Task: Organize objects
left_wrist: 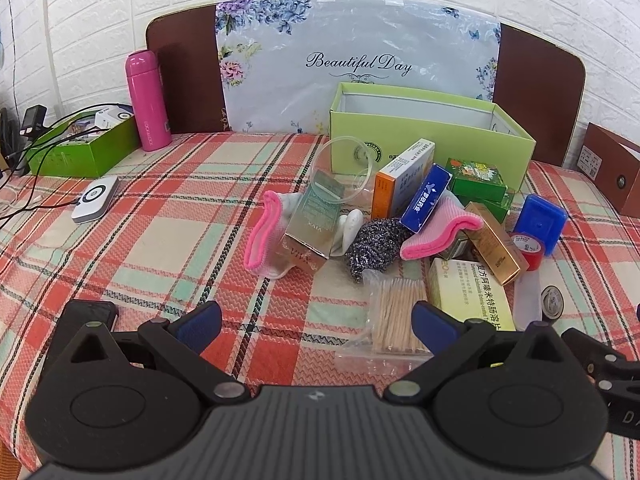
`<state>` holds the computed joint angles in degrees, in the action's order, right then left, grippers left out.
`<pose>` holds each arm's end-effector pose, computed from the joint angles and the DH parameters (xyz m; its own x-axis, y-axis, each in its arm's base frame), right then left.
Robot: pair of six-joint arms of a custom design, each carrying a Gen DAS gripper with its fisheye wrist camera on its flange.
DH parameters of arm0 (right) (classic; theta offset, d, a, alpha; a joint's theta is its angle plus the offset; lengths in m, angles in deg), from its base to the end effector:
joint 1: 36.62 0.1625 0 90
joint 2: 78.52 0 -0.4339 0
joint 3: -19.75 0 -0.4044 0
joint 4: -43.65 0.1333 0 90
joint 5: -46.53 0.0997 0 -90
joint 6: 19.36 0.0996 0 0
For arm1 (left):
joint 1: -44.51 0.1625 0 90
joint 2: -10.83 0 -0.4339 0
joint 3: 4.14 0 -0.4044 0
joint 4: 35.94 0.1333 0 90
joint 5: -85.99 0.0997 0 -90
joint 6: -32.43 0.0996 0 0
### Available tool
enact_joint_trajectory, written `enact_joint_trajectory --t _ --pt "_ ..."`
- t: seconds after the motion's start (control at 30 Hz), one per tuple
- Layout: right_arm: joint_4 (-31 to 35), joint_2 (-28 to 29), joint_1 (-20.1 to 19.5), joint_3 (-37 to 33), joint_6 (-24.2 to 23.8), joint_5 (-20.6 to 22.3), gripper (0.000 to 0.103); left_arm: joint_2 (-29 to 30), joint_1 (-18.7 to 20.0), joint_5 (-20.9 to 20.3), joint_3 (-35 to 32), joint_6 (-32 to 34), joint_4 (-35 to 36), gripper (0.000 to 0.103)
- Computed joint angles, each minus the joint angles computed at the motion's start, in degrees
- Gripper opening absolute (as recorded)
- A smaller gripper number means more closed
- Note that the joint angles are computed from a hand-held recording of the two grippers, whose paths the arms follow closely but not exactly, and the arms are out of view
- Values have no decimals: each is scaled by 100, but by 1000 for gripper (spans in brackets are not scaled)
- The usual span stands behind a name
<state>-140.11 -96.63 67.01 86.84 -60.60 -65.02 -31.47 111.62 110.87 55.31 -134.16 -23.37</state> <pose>0.2858 -0.7681 -0.0033 -0.6153 -0.4305 0.6604 -0.7618 0.5400 -0.3578 -0.0640 -0.7266 0.2279 -0.6304 -0.4409 -0.6389 0.3485 0.5746 -0.7405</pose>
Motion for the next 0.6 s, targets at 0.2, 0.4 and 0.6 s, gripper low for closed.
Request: enact_joint_trajectory --t 0.2,0.4,0.6 --pt "68 43 18 -53 5 -65 103 48 29 58 -86 -92 165 103" --pt "126 95 36 -118 37 -144 103 60 68 167 -133 -86 259 103" --pt "444 124 47 -145 78 -83 103 -347 142 704 470 402 -363 103"
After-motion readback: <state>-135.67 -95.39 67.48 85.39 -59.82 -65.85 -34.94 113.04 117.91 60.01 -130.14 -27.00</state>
